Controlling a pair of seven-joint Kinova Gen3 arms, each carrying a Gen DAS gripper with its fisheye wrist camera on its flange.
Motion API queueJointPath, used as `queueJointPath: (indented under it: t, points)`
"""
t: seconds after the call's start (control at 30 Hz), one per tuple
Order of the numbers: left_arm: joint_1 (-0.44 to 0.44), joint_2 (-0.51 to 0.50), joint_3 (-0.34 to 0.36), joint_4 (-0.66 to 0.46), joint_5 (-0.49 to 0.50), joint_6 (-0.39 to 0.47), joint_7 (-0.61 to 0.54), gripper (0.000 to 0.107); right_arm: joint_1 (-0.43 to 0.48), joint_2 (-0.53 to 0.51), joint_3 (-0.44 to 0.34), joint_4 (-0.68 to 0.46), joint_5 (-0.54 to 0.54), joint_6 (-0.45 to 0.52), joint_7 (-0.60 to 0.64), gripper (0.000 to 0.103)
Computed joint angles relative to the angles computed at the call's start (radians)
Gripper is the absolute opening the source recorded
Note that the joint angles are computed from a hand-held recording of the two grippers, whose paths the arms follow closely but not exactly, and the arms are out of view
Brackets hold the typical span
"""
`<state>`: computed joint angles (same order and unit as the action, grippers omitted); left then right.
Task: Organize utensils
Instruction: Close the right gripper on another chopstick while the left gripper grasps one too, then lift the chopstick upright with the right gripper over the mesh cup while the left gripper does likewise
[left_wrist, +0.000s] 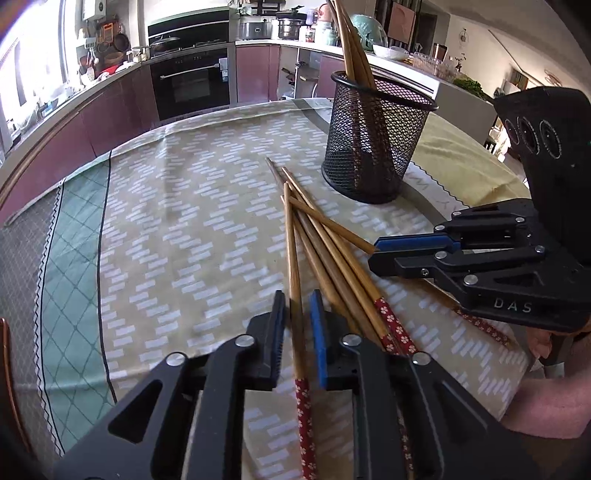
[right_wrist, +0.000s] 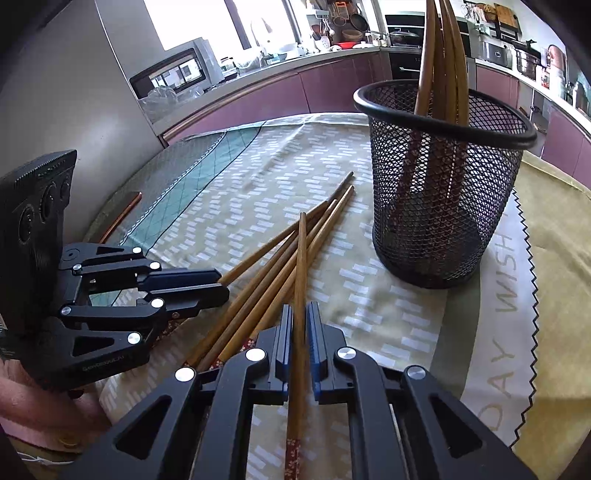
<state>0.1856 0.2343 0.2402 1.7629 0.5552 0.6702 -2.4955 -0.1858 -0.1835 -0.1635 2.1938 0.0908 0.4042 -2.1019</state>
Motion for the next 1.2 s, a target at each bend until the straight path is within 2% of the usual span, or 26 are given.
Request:
queueJointPath:
  t: [0.17, 0.27, 0.37, 0.53, 0.67, 0.8, 1.0, 1.2]
  points:
    - [0.004, 0.042, 0.005, -0.052, -0.007, 0.024, 0.018, 0.023, 0.007, 0.022, -0.018, -0.013, 0.038, -0.004, -0.031, 0.008]
    - [0.025, 0.048, 0.002, -0.06, -0.035, 0.004, 0.054, 0.02, 0.005, 0.017, -0.015, -0.006, 0.043, -0.014, -0.047, 0.006]
    - [0.032, 0.049, 0.005, -0.06, -0.051, -0.011, 0.084, 0.009, 0.003, 0.0, -0.008, 0.01, 0.037, -0.028, -0.046, 0.006]
    - [0.005, 0.039, 0.016, -0.054, -0.029, -0.005, 0.079, 0.008, 0.015, -0.051, -0.01, 0.034, 0.027, -0.042, -0.034, 0.006]
    - [-0.04, 0.02, 0.026, -0.053, 0.039, 0.03, 0.017, 0.008, 0.023, -0.113, -0.005, 0.058, 0.006, -0.059, -0.012, 0.006]
    - [-0.093, 0.001, 0.021, -0.067, 0.153, 0.105, -0.075, 0.007, 0.014, -0.175, 0.033, 0.078, -0.045, -0.074, 0.042, 0.006]
    - [-0.141, -0.03, -0.017, -0.091, 0.308, 0.23, -0.2, 0.007, 0.037, -0.25, 0.046, 0.088, -0.089, -0.089, 0.085, 0.006]
    - [-0.158, -0.052, -0.059, -0.107, 0.41, 0.317, -0.266, 0.007, 0.033, -0.309, 0.086, 0.099, -0.126, -0.103, 0.13, 0.006]
